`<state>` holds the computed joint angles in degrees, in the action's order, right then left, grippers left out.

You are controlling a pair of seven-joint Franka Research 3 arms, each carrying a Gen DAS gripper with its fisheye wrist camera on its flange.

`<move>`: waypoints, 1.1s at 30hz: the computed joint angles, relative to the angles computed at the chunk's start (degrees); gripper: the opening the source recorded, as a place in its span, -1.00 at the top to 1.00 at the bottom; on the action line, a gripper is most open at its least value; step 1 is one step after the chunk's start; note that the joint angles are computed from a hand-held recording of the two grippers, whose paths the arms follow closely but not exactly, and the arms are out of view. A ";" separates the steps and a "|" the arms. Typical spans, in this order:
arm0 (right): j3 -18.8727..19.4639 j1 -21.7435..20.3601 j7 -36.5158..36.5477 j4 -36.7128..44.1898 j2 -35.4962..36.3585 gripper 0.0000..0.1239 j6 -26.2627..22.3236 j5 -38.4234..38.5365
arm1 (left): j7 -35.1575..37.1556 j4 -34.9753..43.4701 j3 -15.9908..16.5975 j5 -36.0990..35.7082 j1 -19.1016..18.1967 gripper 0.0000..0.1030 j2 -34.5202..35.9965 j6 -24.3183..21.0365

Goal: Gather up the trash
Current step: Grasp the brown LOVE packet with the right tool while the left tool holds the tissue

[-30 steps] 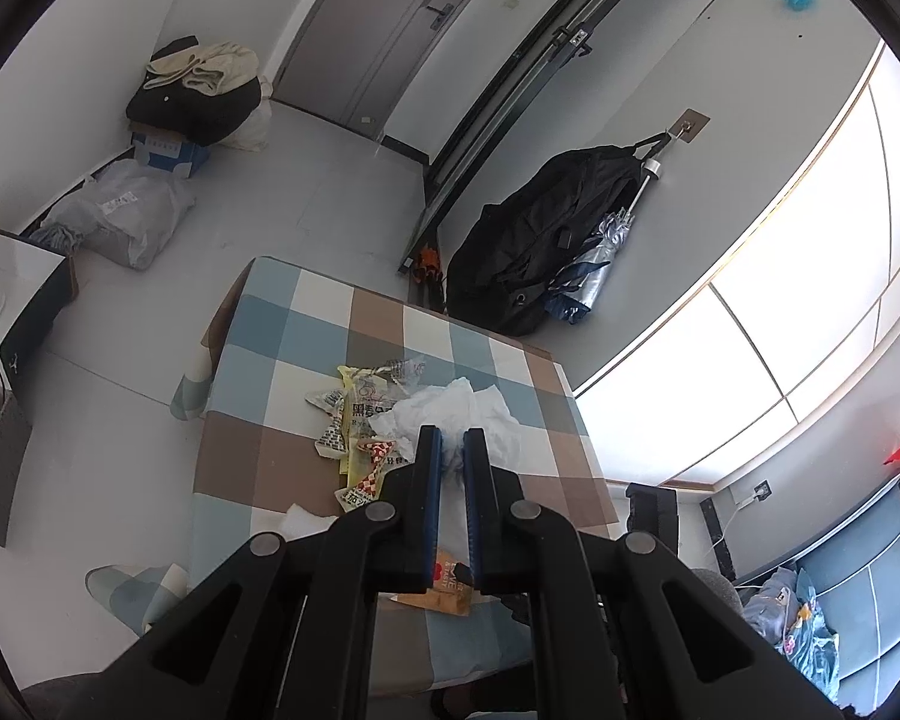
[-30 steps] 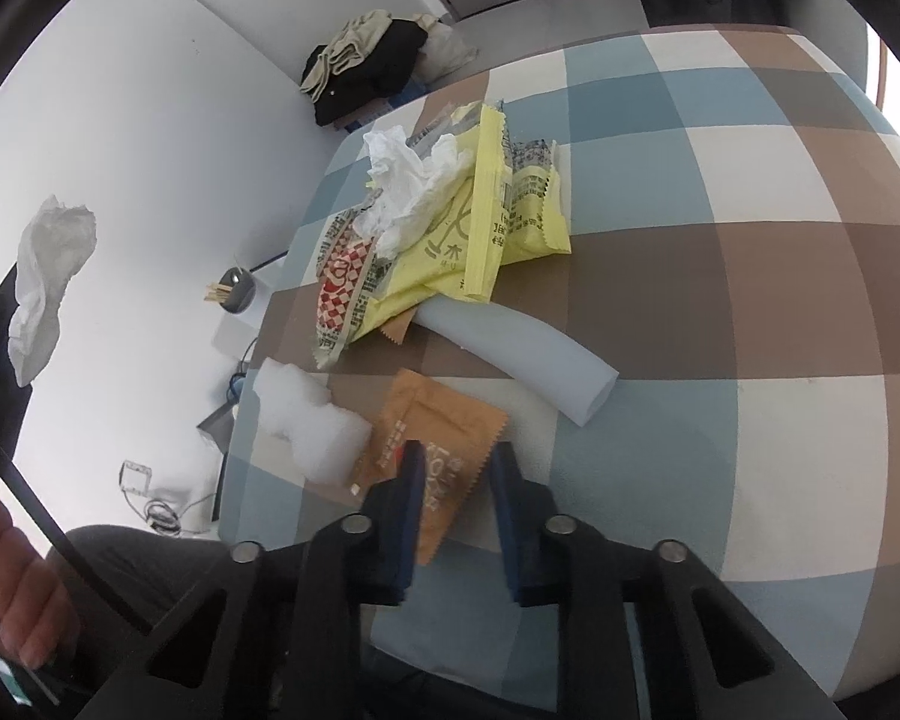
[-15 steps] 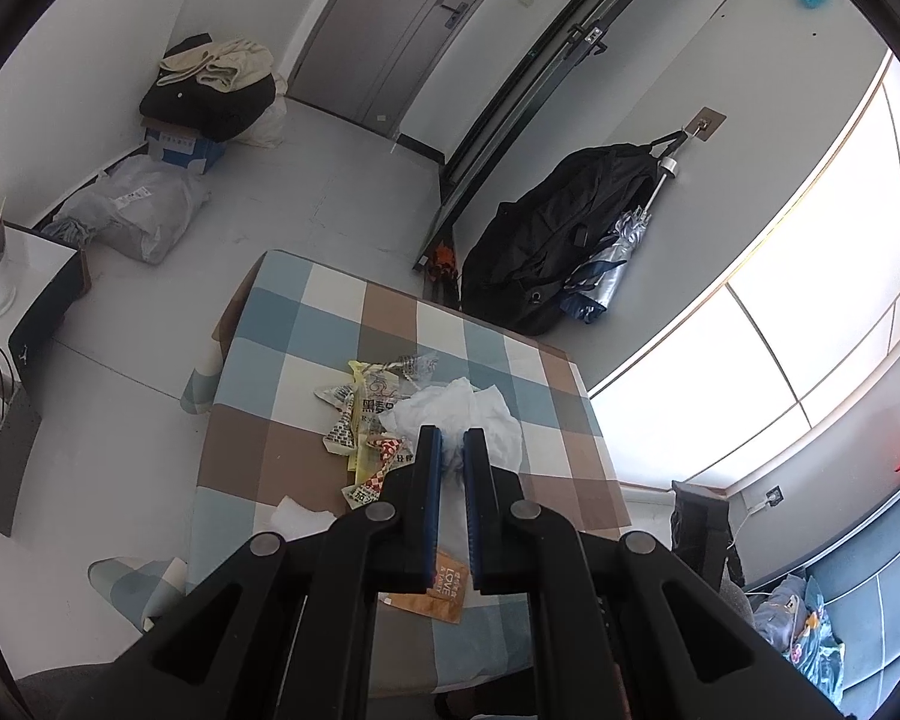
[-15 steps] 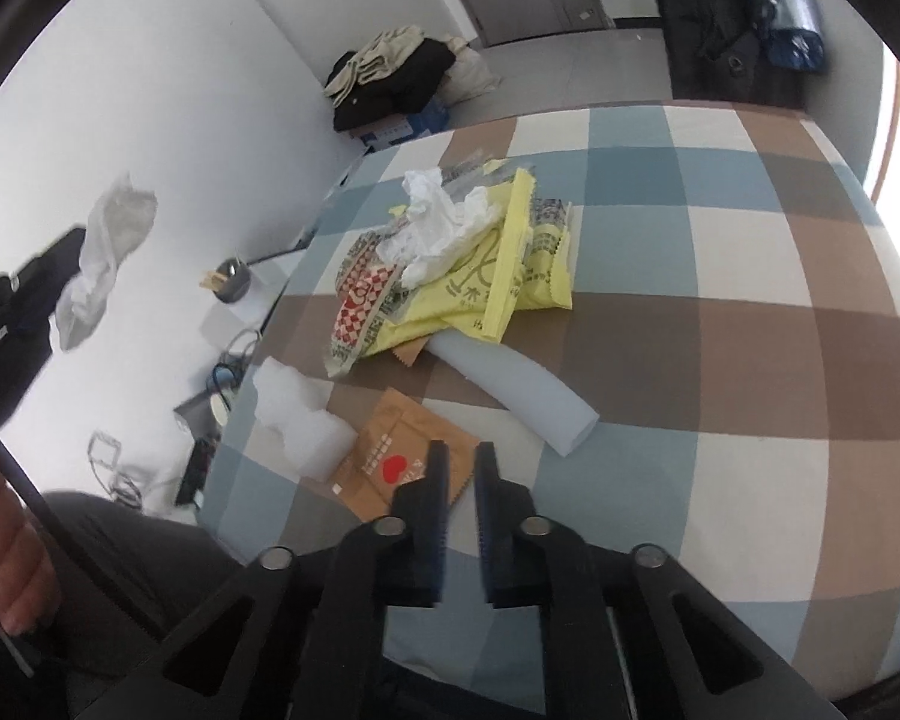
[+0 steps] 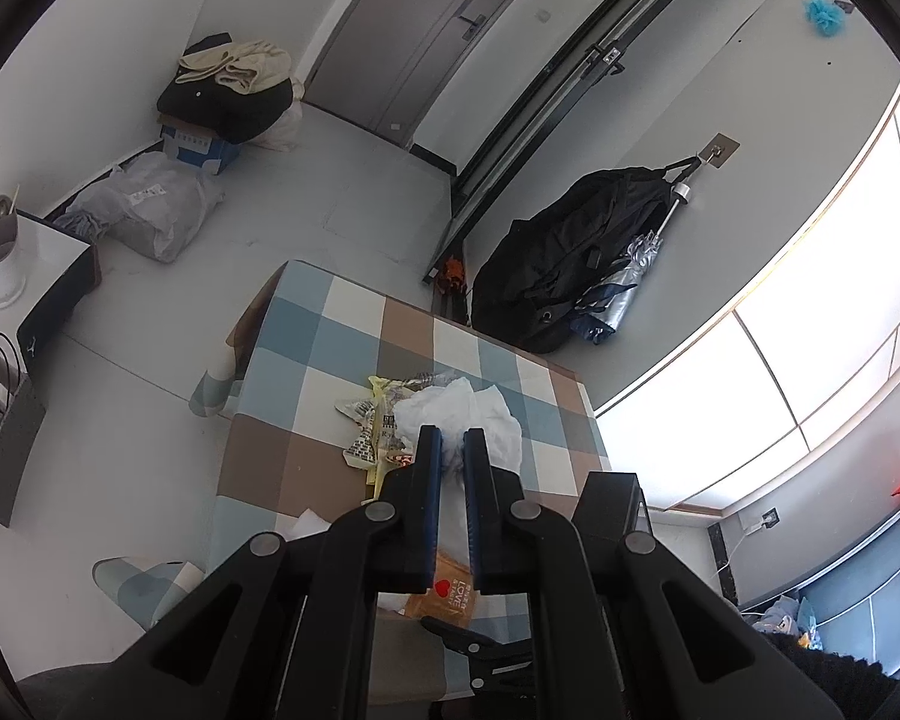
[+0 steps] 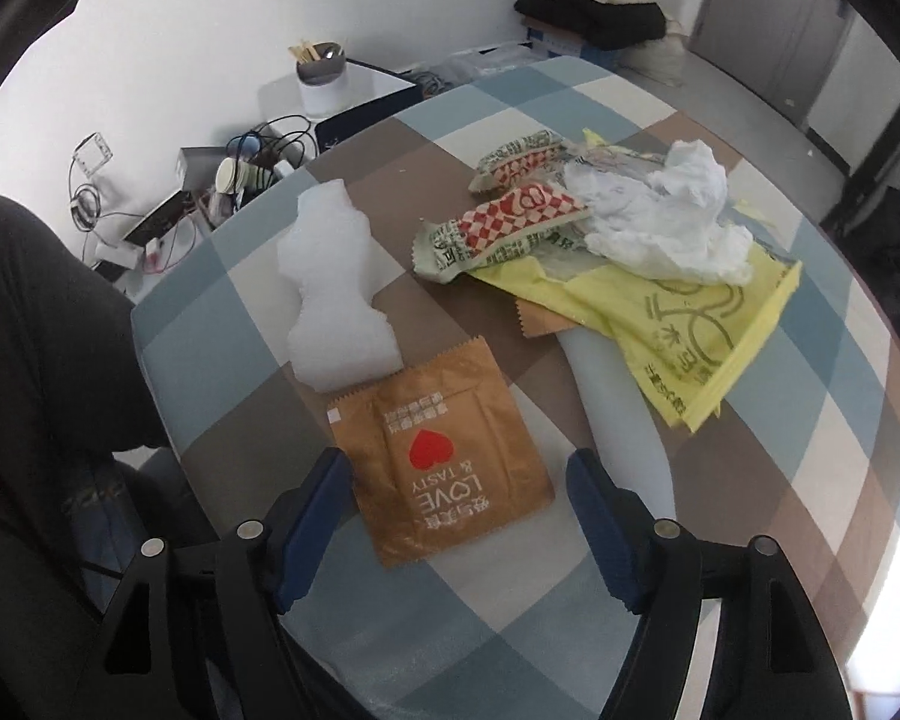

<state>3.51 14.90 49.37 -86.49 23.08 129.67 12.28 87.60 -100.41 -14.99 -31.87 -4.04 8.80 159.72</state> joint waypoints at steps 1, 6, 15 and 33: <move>-0.03 0.17 -0.41 0.95 0.59 -0.27 -0.76 -0.62 | 0.09 0.04 -0.02 -0.16 0.07 0.93 0.02 0.07; -0.15 0.43 -0.86 2.45 1.44 -0.22 -1.80 -1.33 | 0.73 0.68 -0.28 -1.60 0.57 0.93 0.49 -0.17; -0.25 -0.17 0.88 -1.84 -1.17 0.52 1.81 0.29 | 0.29 0.89 -0.20 -1.52 0.46 0.93 0.67 -0.64; 1.03 -5.46 -0.33 -12.00 -10.89 0.95 4.67 20.45 | -7.74 1.01 0.96 9.54 -1.45 0.93 1.24 -1.33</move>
<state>4.54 9.45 49.03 -98.48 12.19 134.34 32.73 79.86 -99.41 -14.03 -22.33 -5.49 10.04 158.39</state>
